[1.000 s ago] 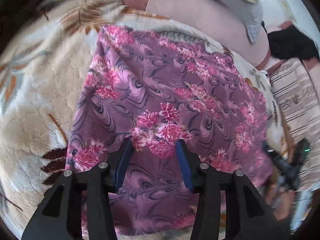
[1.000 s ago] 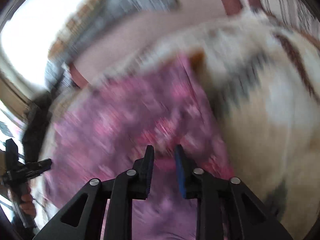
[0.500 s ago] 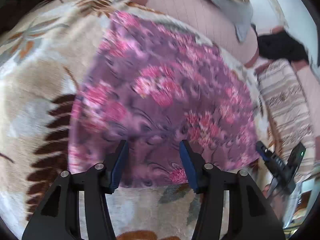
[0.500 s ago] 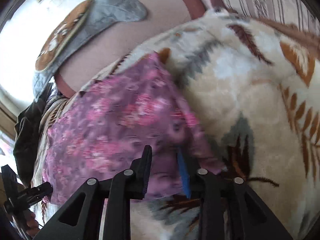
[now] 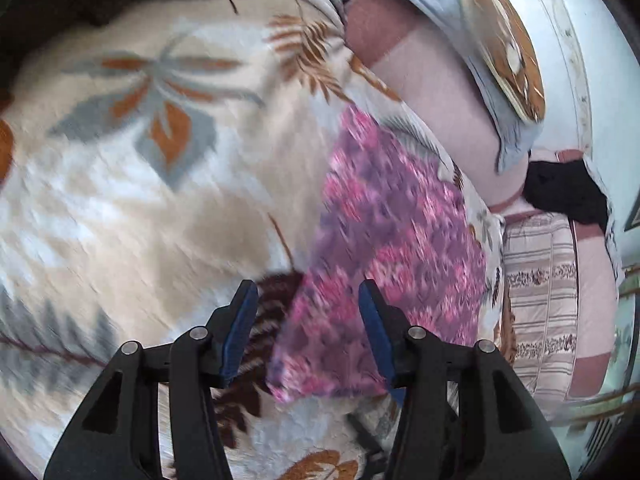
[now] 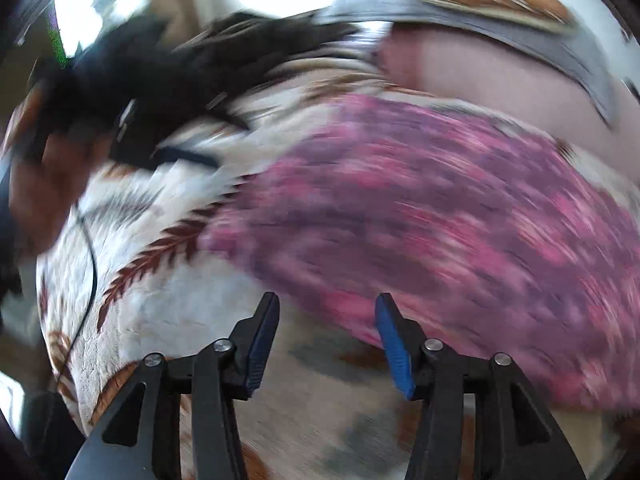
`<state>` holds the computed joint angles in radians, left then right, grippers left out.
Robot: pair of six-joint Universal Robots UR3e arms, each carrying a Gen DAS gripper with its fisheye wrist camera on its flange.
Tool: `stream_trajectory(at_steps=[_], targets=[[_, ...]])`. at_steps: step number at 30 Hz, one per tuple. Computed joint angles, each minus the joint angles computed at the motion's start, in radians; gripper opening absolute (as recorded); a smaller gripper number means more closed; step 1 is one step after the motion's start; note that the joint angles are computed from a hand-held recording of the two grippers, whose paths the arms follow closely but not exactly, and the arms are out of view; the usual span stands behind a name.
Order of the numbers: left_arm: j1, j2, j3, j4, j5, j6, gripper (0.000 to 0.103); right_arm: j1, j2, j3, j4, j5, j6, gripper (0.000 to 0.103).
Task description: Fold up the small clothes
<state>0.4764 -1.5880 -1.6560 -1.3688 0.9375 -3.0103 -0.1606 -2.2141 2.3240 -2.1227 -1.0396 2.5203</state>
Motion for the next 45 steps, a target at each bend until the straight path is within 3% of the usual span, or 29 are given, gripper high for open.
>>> stream_trajectory(at_steps=[3,5,8,9,11,15,20,24,25,26,29,38,42,45], targets=[[0.006,-0.054,0.058,-0.014,0.016,0.011,0.051,0.283,0.233,-0.023,-0.349,-0.209,0.140,0.056],[0.003,-0.090,0.091,-0.022,0.019,0.014,0.051,0.457,0.401,-0.064,-0.546,-0.417,0.224,0.056],[0.006,-0.146,0.143,-0.048,0.014,0.035,0.051,0.533,0.523,-0.084,-0.717,-0.539,0.263,0.052],[-0.001,-0.171,0.168,-0.055,0.007,0.036,0.051,0.531,0.544,-0.090,-0.740,-0.547,0.272,0.050],[-0.022,-0.224,0.227,-0.072,-0.005,0.030,0.053,0.508,0.567,-0.104,-0.753,-0.541,0.280,0.013],[-0.098,-0.345,0.362,-0.078,-0.009,-0.015,0.058,0.410,0.512,-0.059,-0.813,-0.422,0.293,0.011],[-0.229,-0.523,0.602,-0.117,0.058,-0.072,0.059,0.317,0.395,0.030,-0.857,-0.307,0.278,0.010],[-0.288,-0.624,0.737,-0.153,0.086,-0.113,0.057,0.244,0.330,0.050,-0.808,-0.212,0.279,0.010],[-0.297,-0.635,0.753,-0.149,0.087,-0.126,0.046,0.225,0.317,0.053,-0.794,-0.190,0.279,0.010],[-0.300,-0.646,0.772,-0.161,0.076,-0.128,0.028,0.208,0.299,0.056,-0.776,-0.171,0.278,0.010],[-0.310,-0.648,0.799,-0.159,0.097,-0.153,0.011,0.152,0.254,0.074,-0.744,-0.115,0.268,0.010],[-0.405,-0.634,0.954,-0.186,0.190,-0.201,0.007,-0.095,0.019,0.128,-0.539,0.082,0.224,0.010],[-0.459,-0.682,1.112,-0.249,0.206,-0.238,0.007,-0.312,-0.182,0.125,-0.249,0.234,0.117,0.010],[-0.509,-0.750,1.285,-0.324,0.234,-0.260,0.007,-0.516,-0.333,0.078,0.094,0.355,-0.051,0.010]])
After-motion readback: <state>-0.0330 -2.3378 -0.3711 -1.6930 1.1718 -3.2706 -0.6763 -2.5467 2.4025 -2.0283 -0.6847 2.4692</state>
